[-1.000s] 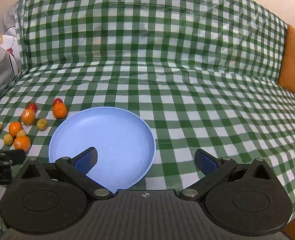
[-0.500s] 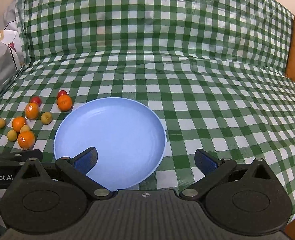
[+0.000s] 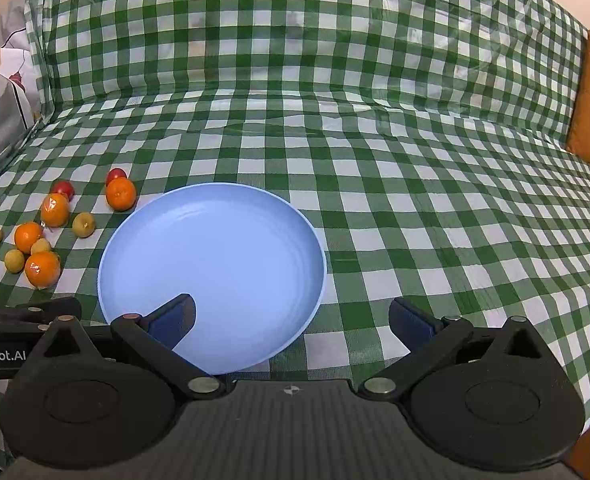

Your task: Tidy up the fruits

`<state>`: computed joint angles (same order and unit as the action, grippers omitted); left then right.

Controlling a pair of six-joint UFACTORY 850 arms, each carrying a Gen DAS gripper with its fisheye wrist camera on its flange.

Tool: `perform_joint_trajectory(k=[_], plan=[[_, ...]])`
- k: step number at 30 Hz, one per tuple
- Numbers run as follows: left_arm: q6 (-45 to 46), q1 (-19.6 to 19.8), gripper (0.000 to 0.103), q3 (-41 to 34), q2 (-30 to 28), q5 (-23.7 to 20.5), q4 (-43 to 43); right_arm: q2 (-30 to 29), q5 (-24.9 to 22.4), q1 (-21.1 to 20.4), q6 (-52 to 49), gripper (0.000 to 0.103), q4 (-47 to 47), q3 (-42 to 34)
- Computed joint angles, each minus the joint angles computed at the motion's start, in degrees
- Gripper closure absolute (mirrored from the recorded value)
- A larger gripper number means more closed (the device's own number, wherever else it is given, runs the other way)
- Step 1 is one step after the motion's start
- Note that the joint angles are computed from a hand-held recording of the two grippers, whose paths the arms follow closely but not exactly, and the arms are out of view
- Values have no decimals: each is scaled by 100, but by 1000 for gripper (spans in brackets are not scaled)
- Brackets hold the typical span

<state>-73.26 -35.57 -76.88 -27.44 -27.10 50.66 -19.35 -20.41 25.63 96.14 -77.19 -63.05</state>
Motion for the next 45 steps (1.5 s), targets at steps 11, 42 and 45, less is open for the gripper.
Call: perform_joint_trajectory(k=[11,42,45], plan=[[223,13,0,-47,-35,-37,-164,-7,45,4,57,9,-206,-5],[1816,515,97,78,261,500,-534,22,-16,141,2023,66,-1865,31],[1702,763,98,49,301,500,169,-13,81,198,2869,69,-2660,-35]])
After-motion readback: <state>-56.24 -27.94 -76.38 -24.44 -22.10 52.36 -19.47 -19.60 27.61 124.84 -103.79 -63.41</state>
